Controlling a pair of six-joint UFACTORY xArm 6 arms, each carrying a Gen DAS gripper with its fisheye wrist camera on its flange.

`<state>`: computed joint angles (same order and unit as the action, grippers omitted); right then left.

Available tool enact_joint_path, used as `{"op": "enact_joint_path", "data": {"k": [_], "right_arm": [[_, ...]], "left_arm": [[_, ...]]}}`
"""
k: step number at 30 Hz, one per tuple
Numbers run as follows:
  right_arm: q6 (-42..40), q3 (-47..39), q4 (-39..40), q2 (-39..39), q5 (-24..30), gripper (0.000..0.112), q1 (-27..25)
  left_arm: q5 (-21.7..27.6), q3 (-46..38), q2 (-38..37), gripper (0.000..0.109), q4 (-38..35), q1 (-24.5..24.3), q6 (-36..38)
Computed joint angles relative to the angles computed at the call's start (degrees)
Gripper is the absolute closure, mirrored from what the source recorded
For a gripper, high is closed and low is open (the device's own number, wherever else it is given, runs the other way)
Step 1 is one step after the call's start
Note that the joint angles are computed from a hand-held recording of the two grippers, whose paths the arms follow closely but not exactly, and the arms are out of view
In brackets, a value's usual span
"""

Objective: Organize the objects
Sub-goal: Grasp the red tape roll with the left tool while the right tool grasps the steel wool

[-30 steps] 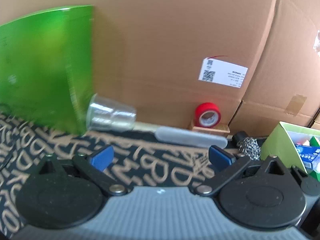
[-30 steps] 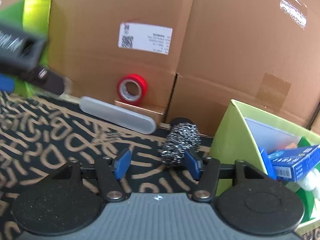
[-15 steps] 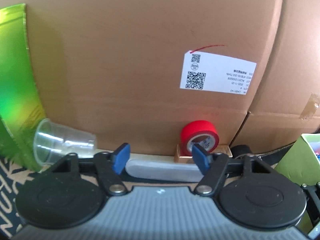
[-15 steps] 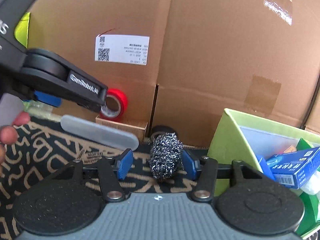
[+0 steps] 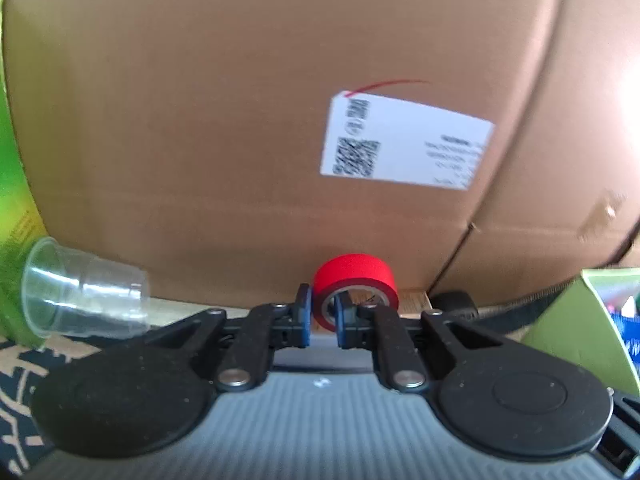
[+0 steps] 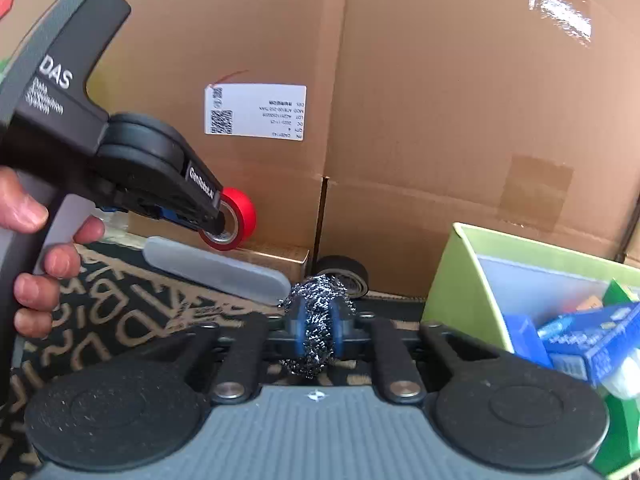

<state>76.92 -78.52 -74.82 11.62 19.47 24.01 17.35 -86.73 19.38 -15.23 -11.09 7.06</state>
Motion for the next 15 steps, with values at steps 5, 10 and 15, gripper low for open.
{"op": "enact_joint_path", "data": {"k": [5, 10, 15], "right_arm": [[3.34, 5.22, -0.22, -4.65, -5.55, 0.11, -1.12], [6.76, 8.06, -0.5, -6.92, -8.04, 0.11, -1.21], [6.6, 7.63, -2.83, -6.08, -6.94, 0.083, -0.64]], "left_arm": [[0.74, 6.87, -6.19, 0.098, -0.35, -0.25, 0.41], [1.34, 13.28, -12.89, 0.098, 1.86, -0.56, -0.98], [-0.13, 17.18, -16.71, 0.098, -0.5, -0.34, 2.68]]}}
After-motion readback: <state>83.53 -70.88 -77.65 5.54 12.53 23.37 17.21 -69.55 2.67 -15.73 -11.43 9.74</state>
